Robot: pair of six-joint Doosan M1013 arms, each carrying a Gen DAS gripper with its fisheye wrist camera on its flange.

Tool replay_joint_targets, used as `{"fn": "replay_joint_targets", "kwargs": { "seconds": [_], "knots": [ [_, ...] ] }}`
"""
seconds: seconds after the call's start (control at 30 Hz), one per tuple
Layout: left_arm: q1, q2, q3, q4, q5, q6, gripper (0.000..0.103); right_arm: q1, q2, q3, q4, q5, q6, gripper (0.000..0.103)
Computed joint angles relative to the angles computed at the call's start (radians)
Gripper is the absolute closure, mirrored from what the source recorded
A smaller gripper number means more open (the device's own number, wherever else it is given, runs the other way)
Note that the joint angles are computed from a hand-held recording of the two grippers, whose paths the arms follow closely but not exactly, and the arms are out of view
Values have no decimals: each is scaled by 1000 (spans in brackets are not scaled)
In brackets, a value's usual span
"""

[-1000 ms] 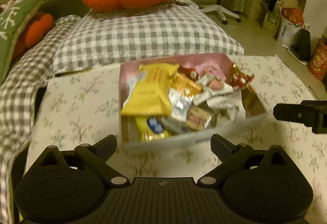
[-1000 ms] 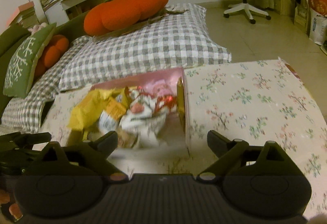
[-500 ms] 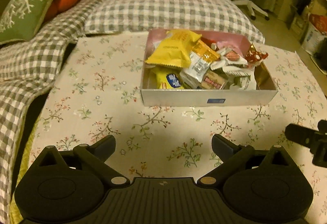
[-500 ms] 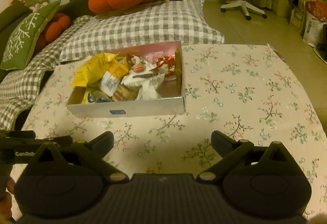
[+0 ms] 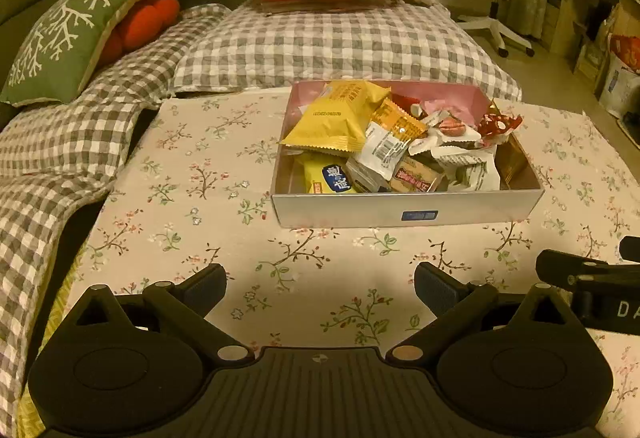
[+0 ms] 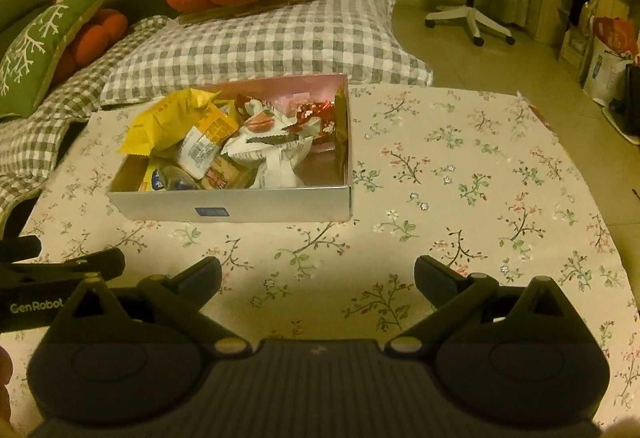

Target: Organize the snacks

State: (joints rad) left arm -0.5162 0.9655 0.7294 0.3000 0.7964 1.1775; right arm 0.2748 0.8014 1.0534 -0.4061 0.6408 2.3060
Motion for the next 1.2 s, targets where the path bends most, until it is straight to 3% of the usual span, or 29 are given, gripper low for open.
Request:
{"fn": "replay_joint_targets", "kwargs": {
  "seconds": [1.2],
  "knots": [
    [3, -8, 12, -42, -3, 16, 2, 0, 2, 0, -2, 13, 21, 0]
  ]
}}
